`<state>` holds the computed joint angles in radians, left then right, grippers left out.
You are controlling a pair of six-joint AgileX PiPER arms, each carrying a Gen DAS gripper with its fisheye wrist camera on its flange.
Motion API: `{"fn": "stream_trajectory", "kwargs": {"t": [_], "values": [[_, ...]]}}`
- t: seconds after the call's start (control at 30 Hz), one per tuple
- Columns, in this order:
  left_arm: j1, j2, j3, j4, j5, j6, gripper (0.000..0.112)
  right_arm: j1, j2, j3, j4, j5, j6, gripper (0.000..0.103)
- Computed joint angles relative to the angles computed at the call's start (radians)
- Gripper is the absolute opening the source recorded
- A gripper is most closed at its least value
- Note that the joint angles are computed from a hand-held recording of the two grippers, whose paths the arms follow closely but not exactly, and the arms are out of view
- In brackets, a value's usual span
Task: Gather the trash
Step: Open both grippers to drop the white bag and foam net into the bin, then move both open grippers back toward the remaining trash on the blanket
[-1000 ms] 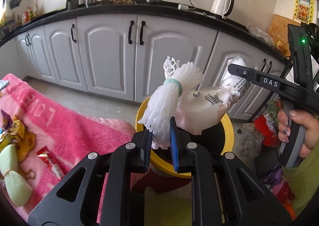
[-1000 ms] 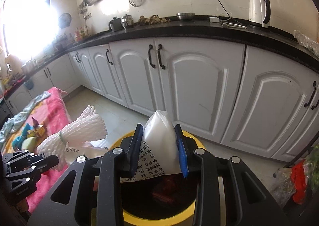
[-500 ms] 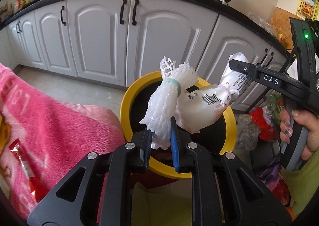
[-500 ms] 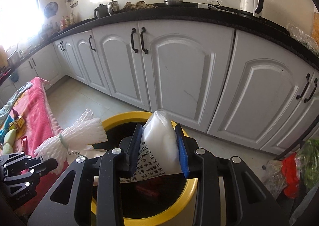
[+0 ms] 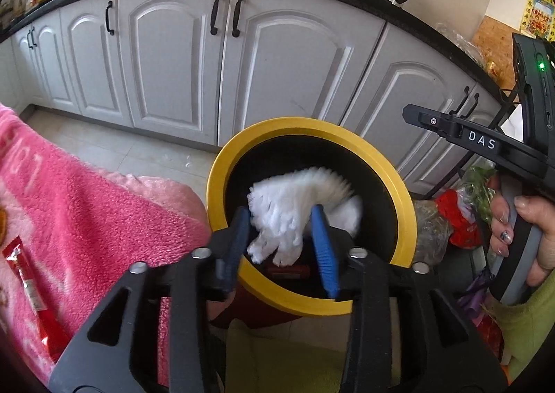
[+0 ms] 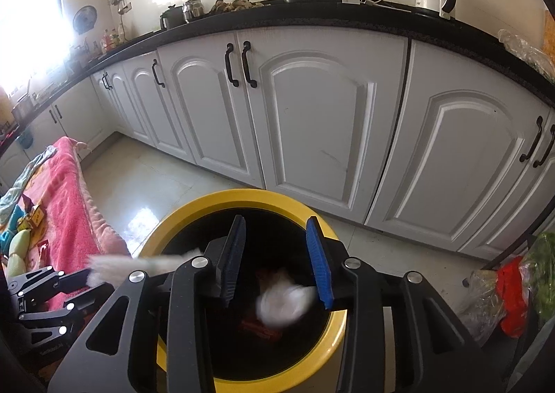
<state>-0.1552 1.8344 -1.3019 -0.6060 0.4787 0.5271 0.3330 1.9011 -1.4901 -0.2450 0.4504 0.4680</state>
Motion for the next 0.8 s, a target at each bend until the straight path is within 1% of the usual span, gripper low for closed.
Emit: {"fn": "stream_trajectory", "kwargs": {"t": [0.1,0.3,0.43,0.47,0.5,0.63,0.7,0.73,0.8], "values": [[0.004,-0.007,0.005,-0.006,-0.002,0.005,0.039,0.001,0.000,-0.002,0.014,-0.002,-0.008,0.038],[0.014,-0.030,0.021,-0.024,-0.009,0.017,0.046,0.009,-0.014,-0.001,0.018,-0.005,-0.011,0.041],[0.035,-0.055,0.036,-0.033,-0.015,0.018,0.053,0.018,-0.030,0.006,0.023,-0.013,-0.018,0.047],[0.038,-0.062,0.041,-0.029,-0.017,0.013,0.057,0.021,-0.034,0.007,0.024,-0.014,-0.018,0.048],[0.043,-0.071,0.046,-0.019,-0.021,0.000,0.061,0.023,-0.037,0.008,0.027,-0.016,-0.021,0.050],[0.060,-0.111,0.073,-0.006,-0.034,-0.025,0.068,0.033,-0.056,0.020,0.023,-0.028,-0.016,0.060],[0.073,-0.130,0.085,0.003,-0.039,-0.040,0.080,0.039,-0.063,0.020,0.023,-0.030,-0.015,0.065],[0.082,-0.140,0.092,-0.001,-0.040,-0.039,0.082,0.043,-0.069,0.024,0.022,-0.032,-0.012,0.068],[0.098,-0.163,0.106,-0.005,-0.043,-0.040,0.084,0.049,-0.077,0.024,0.033,-0.038,-0.024,0.070]]}}
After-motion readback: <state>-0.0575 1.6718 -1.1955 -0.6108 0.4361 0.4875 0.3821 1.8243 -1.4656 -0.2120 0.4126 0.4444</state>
